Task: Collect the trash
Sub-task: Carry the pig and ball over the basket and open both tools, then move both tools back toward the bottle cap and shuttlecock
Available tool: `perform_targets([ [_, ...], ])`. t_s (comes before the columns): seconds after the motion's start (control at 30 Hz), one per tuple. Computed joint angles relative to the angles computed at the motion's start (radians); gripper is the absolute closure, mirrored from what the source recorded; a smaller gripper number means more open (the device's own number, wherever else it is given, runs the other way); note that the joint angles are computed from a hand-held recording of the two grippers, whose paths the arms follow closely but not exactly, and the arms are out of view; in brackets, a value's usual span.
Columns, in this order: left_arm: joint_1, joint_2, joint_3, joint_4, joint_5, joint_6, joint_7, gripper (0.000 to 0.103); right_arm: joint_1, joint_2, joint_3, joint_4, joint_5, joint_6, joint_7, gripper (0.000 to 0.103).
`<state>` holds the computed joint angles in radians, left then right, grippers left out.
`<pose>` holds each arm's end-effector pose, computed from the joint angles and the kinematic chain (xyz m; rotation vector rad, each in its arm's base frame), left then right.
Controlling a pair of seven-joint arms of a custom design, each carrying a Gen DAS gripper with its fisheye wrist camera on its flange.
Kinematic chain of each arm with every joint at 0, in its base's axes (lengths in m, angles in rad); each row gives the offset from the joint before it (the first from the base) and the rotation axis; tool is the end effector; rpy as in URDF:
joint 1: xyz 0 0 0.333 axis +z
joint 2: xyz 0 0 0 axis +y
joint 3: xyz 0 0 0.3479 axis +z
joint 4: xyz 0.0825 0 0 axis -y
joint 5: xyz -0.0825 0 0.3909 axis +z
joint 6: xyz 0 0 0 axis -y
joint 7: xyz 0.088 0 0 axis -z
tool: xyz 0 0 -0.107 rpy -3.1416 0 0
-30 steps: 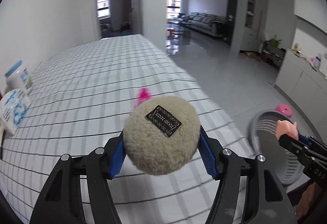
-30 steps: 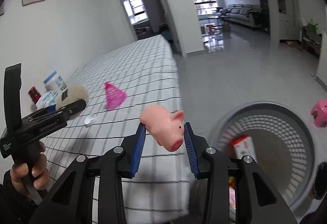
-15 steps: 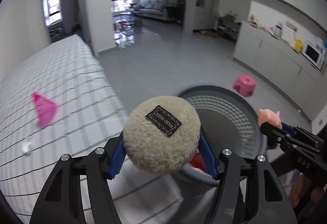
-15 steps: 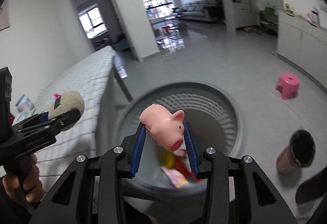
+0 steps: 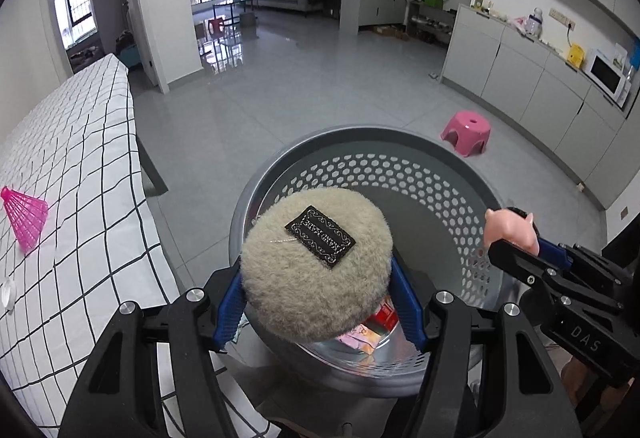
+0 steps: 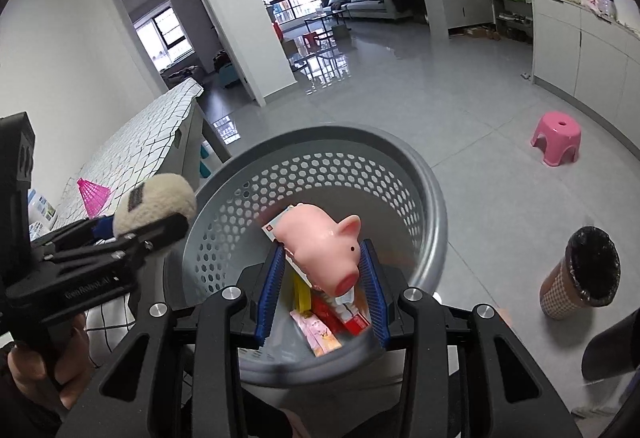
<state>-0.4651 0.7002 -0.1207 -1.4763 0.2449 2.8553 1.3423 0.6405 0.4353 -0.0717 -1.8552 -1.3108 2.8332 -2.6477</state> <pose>0.6649 -0.4272 0.3656 -1.3575 2.3198 -0.8471 0.5393 0.4094 0.3423 -1.4058 1.9067 -0.4989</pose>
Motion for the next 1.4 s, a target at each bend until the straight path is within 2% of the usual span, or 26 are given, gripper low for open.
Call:
perform_targets([
  [0.13,-0.003,0.005,0.001,0.01,-0.003,-0.013,-0.006,0.039,-0.01,0.024,-0.001,0.028,0.03,0.019,-0.038,0.066],
  [0.23,-0.023,-0.004,0.034,-0.005,0.016,0.008,-0.04,0.035,0.001,0.029,-0.011,0.04,0.049,0.016,-0.062,0.065],
  [0.3,-0.035,-0.01,0.053,-0.013,0.033,0.019,-0.063,0.026,0.014,0.029,-0.02,0.042,0.055,0.006,-0.064,0.058],
  [0.37,-0.036,-0.017,0.057,-0.023,0.041,0.032,-0.079,0.023,0.026,0.025,-0.029,0.042,0.042,-0.002,-0.046,0.05],
  [0.83,-0.016,-0.038,0.047,-0.052,0.051,0.042,-0.109,0.023,0.025,0.016,-0.015,0.035,0.047,-0.026,-0.042,0.05],
  [1.23,-0.028,-0.101,0.095,-0.144,0.09,0.093,-0.177,0.023,0.044,0.018,0.003,0.058,0.06,-0.053,-0.073,0.05],
  [1.4,-0.036,-0.14,0.13,-0.205,0.116,0.134,-0.222,0.021,0.063,0.032,0.005,0.091,0.072,-0.067,-0.106,0.046],
])
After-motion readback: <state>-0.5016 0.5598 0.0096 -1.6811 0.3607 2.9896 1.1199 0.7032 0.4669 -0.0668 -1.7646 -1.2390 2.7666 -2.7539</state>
